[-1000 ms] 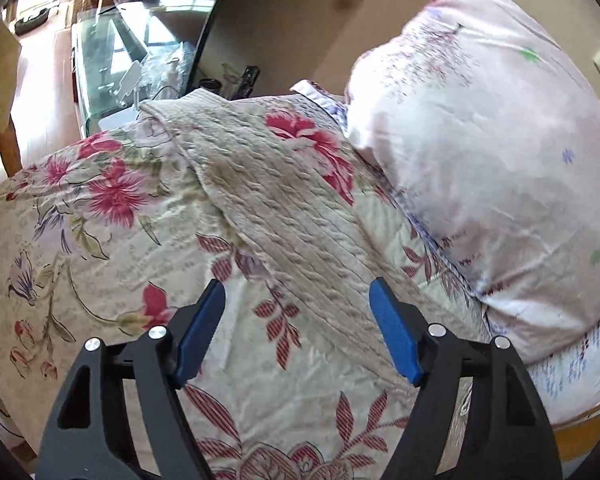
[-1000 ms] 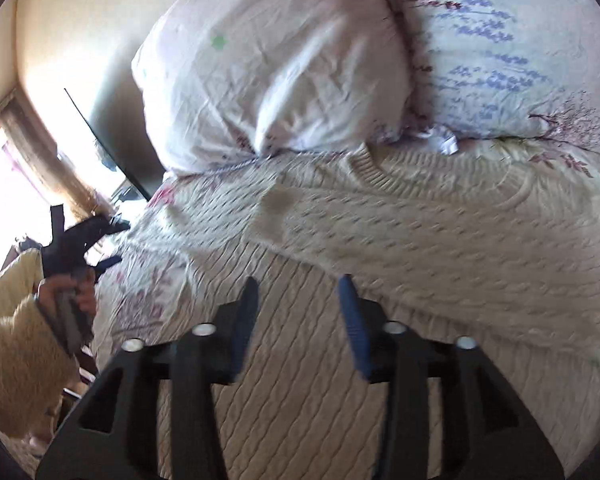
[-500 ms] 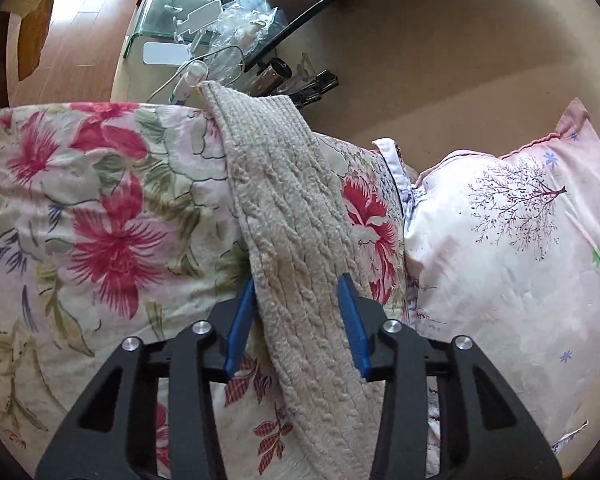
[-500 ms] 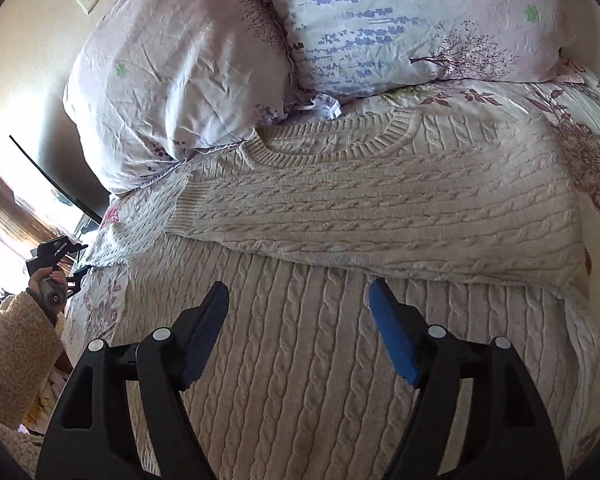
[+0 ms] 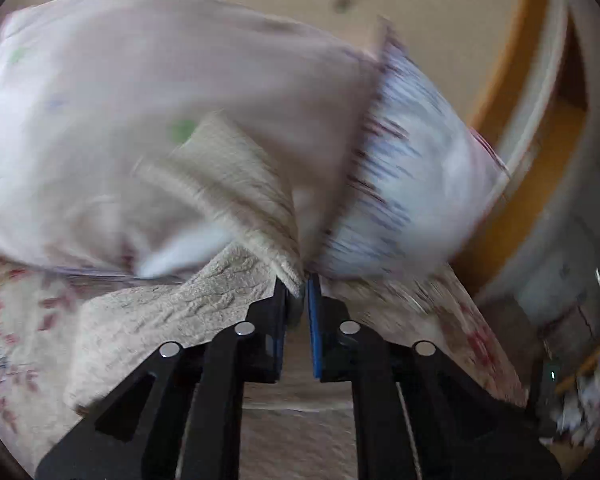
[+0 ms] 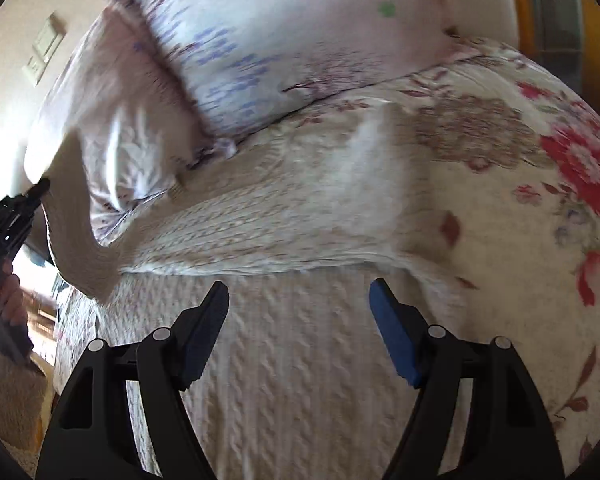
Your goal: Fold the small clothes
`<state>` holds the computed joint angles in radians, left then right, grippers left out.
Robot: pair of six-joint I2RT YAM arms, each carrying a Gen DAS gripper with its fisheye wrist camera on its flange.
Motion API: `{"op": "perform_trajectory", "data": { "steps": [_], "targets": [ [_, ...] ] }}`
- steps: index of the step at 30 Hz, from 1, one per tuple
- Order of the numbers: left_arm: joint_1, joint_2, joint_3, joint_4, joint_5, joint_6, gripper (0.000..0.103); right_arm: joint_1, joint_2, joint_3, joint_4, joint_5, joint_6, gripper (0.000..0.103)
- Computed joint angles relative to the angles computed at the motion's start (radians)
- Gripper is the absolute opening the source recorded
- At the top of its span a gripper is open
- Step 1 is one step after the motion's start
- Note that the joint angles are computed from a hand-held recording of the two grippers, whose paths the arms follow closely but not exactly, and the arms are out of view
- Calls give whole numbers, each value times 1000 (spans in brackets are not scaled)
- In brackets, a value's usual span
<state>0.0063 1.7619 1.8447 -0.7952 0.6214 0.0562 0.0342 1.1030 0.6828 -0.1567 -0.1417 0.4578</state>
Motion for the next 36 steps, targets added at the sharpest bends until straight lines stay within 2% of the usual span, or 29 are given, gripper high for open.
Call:
{"op": "perform_trajectory", "data": {
  "steps": [1,3,5,6,7,8,11,13,15,17,18,21,23,26,27,28,29,31,33,34,36],
  "targets": [
    [-116,-12,-28,-12,-54,41,32,-29,-8,-9,-8,-13,2,74],
    [-284,-9,-63,-58,-172,128,36,-84,-33,-27,-26,-45,4,74],
    [-335,-58,-162,-44,-246,176,36,-157,-105,-63,-50,-86,-4,74],
    [-310,-92,-219,-23,-248,189,43,-196,-142,-82,-62,-111,-14,74],
    [-262,-134,-281,-5,-252,196,56,-260,-186,-101,-95,-159,-33,74],
    [-198,-173,-336,6,-249,205,60,-302,-203,-110,-118,-196,-47,74],
    [11,-239,-427,-44,-261,249,64,-473,-224,-141,-220,-385,-115,73],
    [152,-261,-479,-95,-266,282,65,-557,-211,-158,-288,-504,-170,69],
    [251,-280,-532,-152,-276,307,65,-606,-171,-175,-379,-584,-250,60],
    [322,-297,-585,-215,-264,331,65,-672,-179,-208,-451,-681,-332,56],
    [356,-305,-600,-250,-242,351,64,-705,-150,-208,-506,-736,-389,50],
    [430,-372,-667,-344,-147,413,60,-760,-63,-206,-680,-838,-586,41],
    [475,-395,-699,-425,-87,473,51,-786,-19,-222,-776,-872,-713,38],
    [521,-408,-717,-513,-61,519,37,-808,31,-244,-850,-893,-824,33],
    [529,-390,-710,-542,-56,532,21,-802,40,-247,-853,-892,-836,28],
    [535,-366,-701,-576,-48,547,10,-791,47,-247,-853,-887,-841,23],
    [537,-358,-697,-595,-39,551,10,-755,42,-246,-827,-889,-808,11],
    [507,-322,-664,-606,-18,537,8,-710,28,-235,-784,-929,-752,8],
    [488,-247,-580,-626,58,532,7,-657,-20,-196,-681,-1004,-603,8],
    [460,-210,-528,-614,96,501,7,-626,-42,-173,-587,-1024,-492,8],
    [414,-110,-377,-568,177,436,6,-550,-36,-99,-292,-1028,-221,8]
  ]
}}
